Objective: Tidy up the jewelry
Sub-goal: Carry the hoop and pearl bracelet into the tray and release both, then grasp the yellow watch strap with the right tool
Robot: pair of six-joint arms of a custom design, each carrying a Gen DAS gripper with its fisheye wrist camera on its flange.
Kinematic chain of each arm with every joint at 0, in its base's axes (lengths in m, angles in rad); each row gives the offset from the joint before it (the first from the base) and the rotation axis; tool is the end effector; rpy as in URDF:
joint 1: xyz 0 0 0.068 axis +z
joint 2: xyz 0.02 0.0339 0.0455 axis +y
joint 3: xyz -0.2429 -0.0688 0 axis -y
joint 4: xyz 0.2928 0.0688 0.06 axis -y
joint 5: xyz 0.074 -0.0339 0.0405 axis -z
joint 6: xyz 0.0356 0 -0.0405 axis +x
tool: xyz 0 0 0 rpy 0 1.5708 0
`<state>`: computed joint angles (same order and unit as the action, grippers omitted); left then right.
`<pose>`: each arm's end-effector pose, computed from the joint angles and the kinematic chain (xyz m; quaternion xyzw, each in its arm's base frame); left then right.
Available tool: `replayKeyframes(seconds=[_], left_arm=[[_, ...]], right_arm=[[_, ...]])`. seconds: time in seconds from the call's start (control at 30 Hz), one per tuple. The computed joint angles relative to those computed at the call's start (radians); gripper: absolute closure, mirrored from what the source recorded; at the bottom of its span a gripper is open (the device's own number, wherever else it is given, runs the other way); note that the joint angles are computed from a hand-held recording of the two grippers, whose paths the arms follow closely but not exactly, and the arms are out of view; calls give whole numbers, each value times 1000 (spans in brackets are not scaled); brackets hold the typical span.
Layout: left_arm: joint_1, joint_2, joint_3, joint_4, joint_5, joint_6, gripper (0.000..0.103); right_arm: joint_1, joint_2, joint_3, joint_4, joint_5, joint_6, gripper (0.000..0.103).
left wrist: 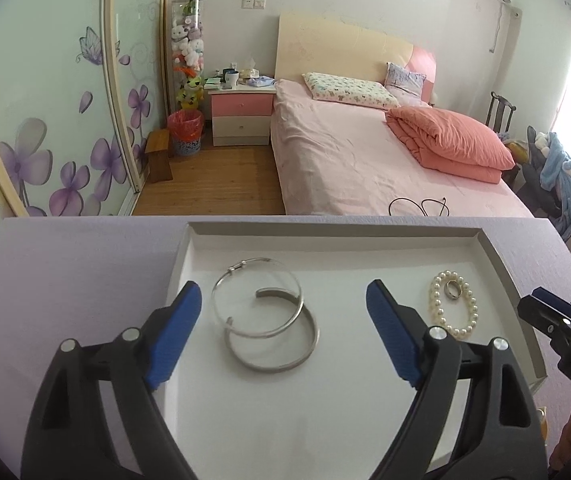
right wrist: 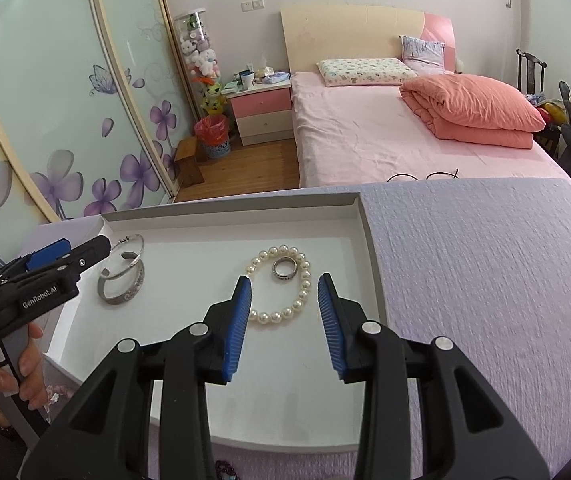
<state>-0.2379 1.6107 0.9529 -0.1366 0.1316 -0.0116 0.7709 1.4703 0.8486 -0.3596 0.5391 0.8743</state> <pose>0.3630 -0.0928 0.1467 0.1290 0.9149 -0.1074 0.3672 0.2471 0.2145 0.1465 0.1249 0.9171 0.0319 0.3773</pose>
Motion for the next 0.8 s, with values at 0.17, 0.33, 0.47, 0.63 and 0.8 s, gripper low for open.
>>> replayKeyframes(seconds=[0.17, 0.33, 0.47, 0.63, 0.8], left_arm=[[50, -129, -89, -18, 18, 25, 17], [127, -360, -241, -55, 58, 73, 16], [213, -586, -364, -125, 108, 122, 12], [362, -830, -492, -251, 230, 181, 10], [515, -1037, -613, -400, 352, 274, 9]], right_arm=[[63, -52, -18, -39, 61, 33, 57], [156, -121, -44, -102, 135, 94, 56], [256, -168, -60, -178, 217, 177, 53], [396, -176, -66, -317, 304, 348, 50], [513, -111, -63, -429, 329, 526, 46]])
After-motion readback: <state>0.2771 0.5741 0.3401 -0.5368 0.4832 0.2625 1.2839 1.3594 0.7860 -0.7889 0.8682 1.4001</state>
